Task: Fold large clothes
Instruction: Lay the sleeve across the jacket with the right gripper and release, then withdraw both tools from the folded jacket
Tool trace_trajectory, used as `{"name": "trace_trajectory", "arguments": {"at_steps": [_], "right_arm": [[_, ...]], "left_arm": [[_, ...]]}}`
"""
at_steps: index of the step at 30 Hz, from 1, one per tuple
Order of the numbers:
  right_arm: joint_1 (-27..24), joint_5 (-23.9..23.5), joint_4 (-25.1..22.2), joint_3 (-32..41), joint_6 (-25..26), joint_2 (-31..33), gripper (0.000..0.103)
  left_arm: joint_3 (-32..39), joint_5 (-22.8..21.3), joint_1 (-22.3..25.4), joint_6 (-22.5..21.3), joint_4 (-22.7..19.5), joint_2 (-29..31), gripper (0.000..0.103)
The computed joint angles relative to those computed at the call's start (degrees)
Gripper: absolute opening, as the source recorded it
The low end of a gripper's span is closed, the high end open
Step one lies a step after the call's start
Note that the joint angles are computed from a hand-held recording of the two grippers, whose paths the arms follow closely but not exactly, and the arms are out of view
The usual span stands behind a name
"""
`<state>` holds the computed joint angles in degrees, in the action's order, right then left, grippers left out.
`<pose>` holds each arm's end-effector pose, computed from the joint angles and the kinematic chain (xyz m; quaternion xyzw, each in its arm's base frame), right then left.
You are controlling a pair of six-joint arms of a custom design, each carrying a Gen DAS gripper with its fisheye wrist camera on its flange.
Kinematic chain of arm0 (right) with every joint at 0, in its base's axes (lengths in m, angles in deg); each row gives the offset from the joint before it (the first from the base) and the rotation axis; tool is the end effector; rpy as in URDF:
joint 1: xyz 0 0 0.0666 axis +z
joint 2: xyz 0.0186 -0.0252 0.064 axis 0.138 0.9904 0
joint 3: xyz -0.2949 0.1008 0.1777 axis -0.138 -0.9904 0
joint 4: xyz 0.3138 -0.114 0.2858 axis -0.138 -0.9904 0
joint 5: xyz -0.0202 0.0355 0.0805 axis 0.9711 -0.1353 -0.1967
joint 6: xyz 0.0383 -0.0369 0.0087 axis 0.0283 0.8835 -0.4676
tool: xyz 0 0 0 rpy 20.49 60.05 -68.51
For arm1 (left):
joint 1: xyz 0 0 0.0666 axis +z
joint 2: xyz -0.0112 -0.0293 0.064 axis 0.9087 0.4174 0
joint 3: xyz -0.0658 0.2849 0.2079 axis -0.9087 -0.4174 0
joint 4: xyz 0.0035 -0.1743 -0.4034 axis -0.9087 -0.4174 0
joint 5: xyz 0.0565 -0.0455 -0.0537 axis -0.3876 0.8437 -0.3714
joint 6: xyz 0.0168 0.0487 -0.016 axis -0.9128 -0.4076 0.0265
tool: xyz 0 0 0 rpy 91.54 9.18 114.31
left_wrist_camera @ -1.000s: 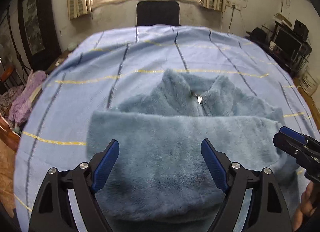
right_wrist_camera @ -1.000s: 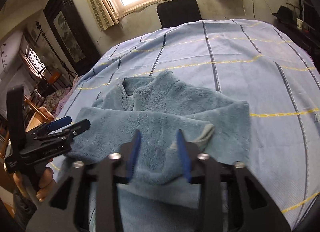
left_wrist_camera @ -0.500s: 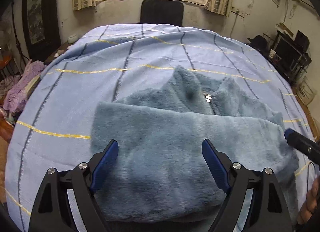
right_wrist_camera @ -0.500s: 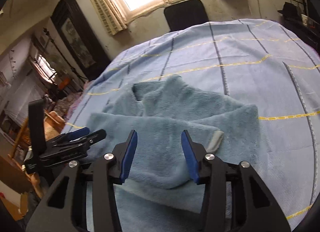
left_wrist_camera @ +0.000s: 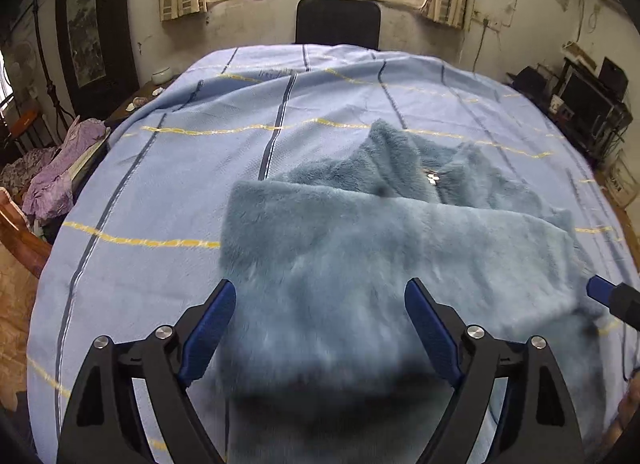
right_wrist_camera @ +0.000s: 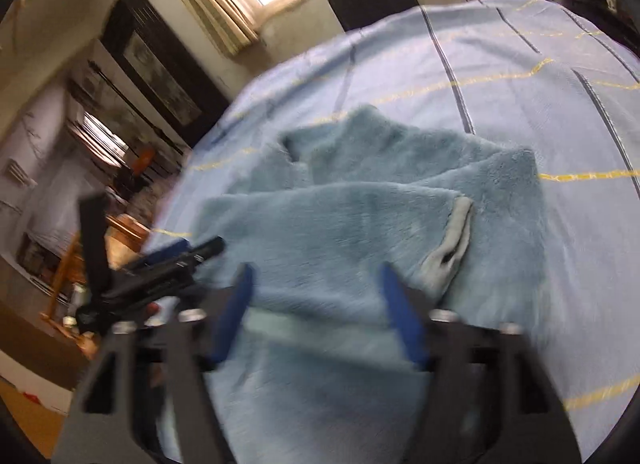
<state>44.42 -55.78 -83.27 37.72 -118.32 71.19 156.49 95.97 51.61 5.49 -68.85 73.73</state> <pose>0.4908 0.3580 0.4682 0.1474 0.8861 0.2745 0.3432 0.6062 -0.1534 0.4826 0.1919 0.9304 -0.0806 0.3018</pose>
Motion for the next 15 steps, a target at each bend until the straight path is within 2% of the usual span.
{"name": "trace_trajectory", "arguments": {"at_steps": [3,6,11,15], "right_arm": [[1.98,-0.16,4.38,-3.92,-0.96,-3.99,0.072],[3.88,-2.53,8.28,-7.89,-2.59,-7.81,0.072],[9.53,2.60,6.38,-12.27,0.00,-15.04,0.072],[15.17,11.38,2.47,-16.92,-1.34,-21.71,0.072]], "left_arm": [[-5.77,1.13,0.64,-0.39,0.78,-5.66,0.087],[-12.44,1.61,1.18,-1.25,2.43,-12.22,0.087],[-22.06,4.22,3.16,-2.69,4.36,-22.89,0.087],[-27.17,7.12,5.54,-2.83,3.69,-28.34,0.087]]}}
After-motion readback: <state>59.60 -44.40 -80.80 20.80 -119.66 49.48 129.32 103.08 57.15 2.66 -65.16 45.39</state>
